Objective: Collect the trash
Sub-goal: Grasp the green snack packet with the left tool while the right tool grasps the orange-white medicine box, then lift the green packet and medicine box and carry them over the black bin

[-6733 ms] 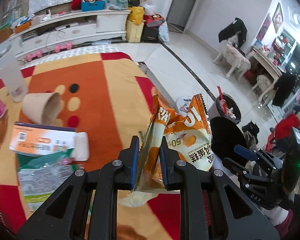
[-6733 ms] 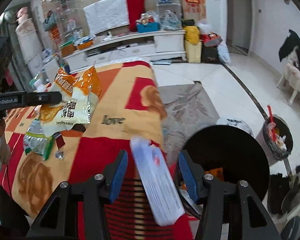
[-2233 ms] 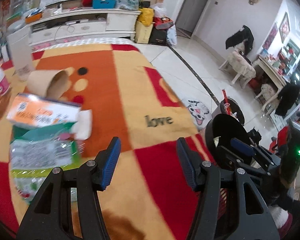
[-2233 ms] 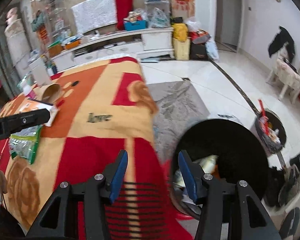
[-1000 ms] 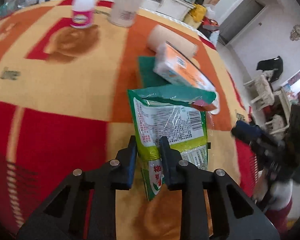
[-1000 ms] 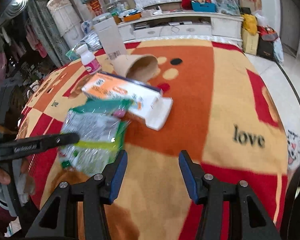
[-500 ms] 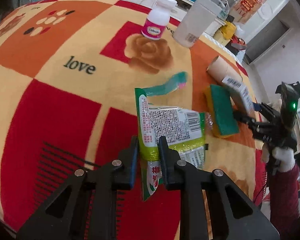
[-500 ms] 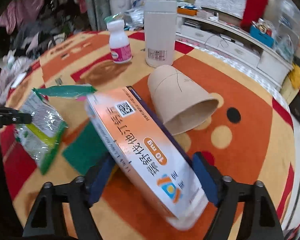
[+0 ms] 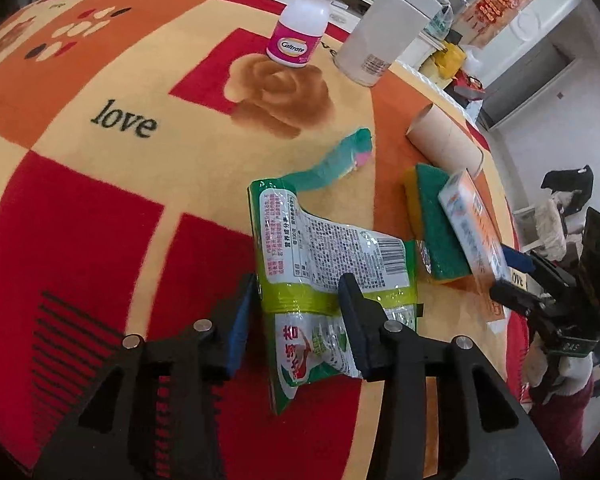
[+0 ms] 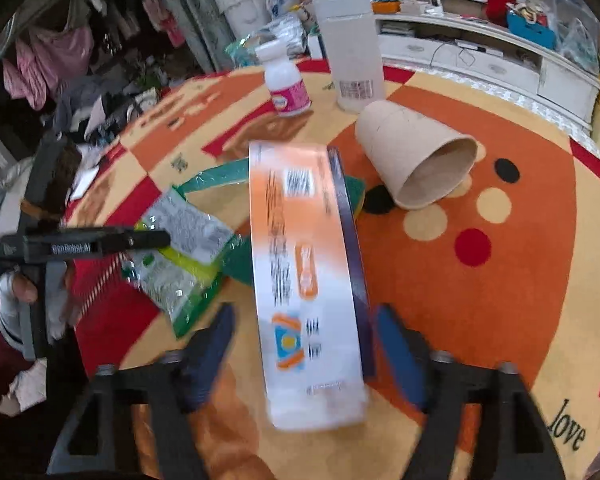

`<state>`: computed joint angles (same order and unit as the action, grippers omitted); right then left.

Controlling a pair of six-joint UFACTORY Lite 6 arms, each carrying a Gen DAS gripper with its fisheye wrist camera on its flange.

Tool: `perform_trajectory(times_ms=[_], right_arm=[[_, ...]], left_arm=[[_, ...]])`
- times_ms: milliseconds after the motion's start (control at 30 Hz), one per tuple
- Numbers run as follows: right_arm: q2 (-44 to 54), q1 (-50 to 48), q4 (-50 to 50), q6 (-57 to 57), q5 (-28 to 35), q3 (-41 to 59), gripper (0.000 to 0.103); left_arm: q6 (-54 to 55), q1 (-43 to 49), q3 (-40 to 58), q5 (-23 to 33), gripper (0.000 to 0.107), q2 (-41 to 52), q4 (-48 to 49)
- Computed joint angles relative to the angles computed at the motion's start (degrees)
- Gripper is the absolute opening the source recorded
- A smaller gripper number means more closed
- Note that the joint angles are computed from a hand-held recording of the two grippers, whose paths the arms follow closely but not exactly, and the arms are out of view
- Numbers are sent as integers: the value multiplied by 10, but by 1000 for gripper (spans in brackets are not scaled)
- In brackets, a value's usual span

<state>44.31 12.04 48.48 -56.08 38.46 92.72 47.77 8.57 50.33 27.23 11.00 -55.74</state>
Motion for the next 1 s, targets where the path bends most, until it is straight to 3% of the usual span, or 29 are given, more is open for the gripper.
perform_trajectory(times_ms=[167, 233, 267, 367, 433, 667, 1000], right_arm=[[27, 24, 15, 23, -33, 27, 79], [27, 41, -22, 67, -75, 14, 62], [17, 38, -6, 56, -81, -2, 61], [-19, 27, 35, 14, -78, -45, 59], [-58, 24, 53, -11, -94, -88, 59], [-201, 16, 60, -46, -152, -246, 59], [-301, -25, 80, -72, -165, -351, 59]], left_arm=[[15, -5, -3, -9, 43, 8, -30], [13, -17, -10, -24, 42, 1, -23], [10, -23, -14, -30, 41, -3, -15], [18, -38, -33, -37, 14, -22, -13], [9, -53, -50, -55, 12, -44, -7], [-41, -87, -88, -38, 11, -135, 22], [-142, -150, -83, -5, 11, -213, 83]])
